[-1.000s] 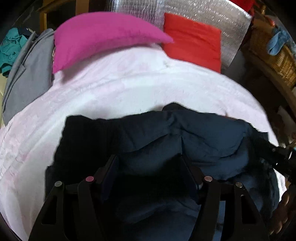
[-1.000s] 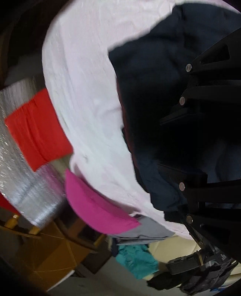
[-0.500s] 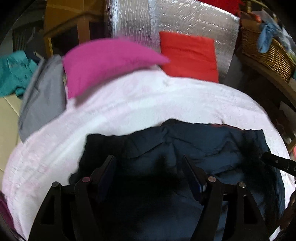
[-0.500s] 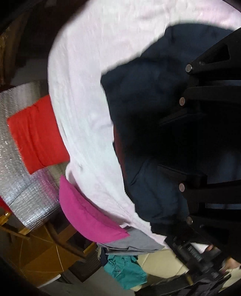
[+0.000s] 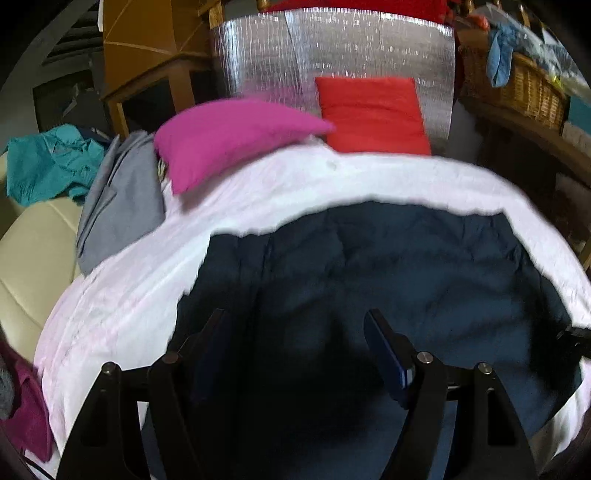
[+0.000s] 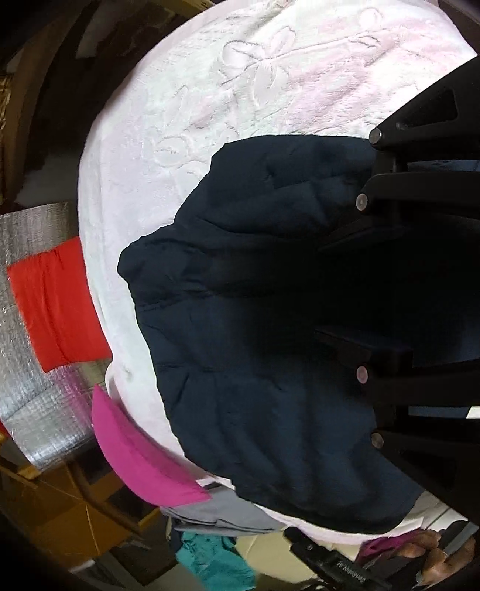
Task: Fold large clothes
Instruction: 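Lay the jacket flat on the bed and open both tools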
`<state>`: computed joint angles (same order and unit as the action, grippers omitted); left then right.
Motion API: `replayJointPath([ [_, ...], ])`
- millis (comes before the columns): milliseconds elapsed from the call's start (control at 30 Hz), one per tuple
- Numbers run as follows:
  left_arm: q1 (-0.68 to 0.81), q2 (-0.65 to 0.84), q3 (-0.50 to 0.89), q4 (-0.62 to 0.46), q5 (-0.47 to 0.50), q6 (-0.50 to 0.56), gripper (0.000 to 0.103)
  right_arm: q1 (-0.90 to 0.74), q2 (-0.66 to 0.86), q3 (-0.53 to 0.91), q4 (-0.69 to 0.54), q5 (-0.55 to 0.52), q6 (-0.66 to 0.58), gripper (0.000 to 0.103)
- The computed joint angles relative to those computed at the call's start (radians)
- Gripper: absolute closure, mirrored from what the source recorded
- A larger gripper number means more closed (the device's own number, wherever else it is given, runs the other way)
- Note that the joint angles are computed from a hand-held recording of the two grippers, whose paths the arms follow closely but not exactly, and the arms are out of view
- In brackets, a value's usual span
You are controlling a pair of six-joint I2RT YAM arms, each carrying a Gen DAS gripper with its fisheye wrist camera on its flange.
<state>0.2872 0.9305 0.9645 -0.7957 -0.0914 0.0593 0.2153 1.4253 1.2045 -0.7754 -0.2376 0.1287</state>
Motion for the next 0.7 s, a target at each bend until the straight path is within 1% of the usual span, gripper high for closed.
replayJointPath([
  [100,0.015,-0.052,-0.055,-0.033,-0.034,0.006,0.028,-0.017,-0.088,-0.062,0.016,-0.054,-0.001,0.058],
  [133,0.037,-0.074,-0.065,-0.044,-0.028,0.01,0.028,-0.025,-0.135,-0.092,0.022,-0.085,-0.004,0.058],
  [267,0.175,-0.19,-0.11,-0.07,0.025,0.055,0.028,-0.001,-0.269,-0.179,0.037,-0.124,-0.014,0.058],
  [333,0.23,-0.203,-0.143,-0.082,0.036,0.093,0.027,0.036,-0.287,-0.206,0.029,-0.097,-0.008,0.053],
  [400,0.264,-0.186,-0.174,-0.074,0.066,0.115,0.025,0.064,-0.256,-0.22,0.025,-0.067,0.003,0.052],
  [467,0.26,-0.191,-0.198,-0.059,0.063,0.133,0.024,0.094,-0.226,-0.233,0.036,-0.026,0.023,0.051],
  [533,0.258,-0.218,-0.177,-0.098,0.056,0.154,0.024,0.115,-0.236,-0.229,0.028,0.002,0.031,0.05],
  [567,0.269,-0.246,-0.167,-0.121,0.069,0.16,0.024,0.104,-0.264,-0.236,0.023,-0.012,0.039,0.049],
  [600,0.299,-0.284,-0.153,-0.158,0.102,0.164,0.024,0.095,-0.296,-0.253,0.024,-0.024,0.051,0.045],
  [633,0.334,-0.304,-0.138,-0.187,0.142,0.173,0.024,0.091,-0.325,-0.267,0.022,-0.026,0.059,0.042],
  [667,0.39,-0.331,-0.112,-0.231,0.204,0.193,0.024,0.089,-0.356,-0.278,0.015,-0.022,0.063,0.042],
  [700,0.423,-0.346,-0.094,-0.254,0.24,0.207,0.024,0.088,-0.367,-0.274,0.008,-0.018,0.059,0.041],
])
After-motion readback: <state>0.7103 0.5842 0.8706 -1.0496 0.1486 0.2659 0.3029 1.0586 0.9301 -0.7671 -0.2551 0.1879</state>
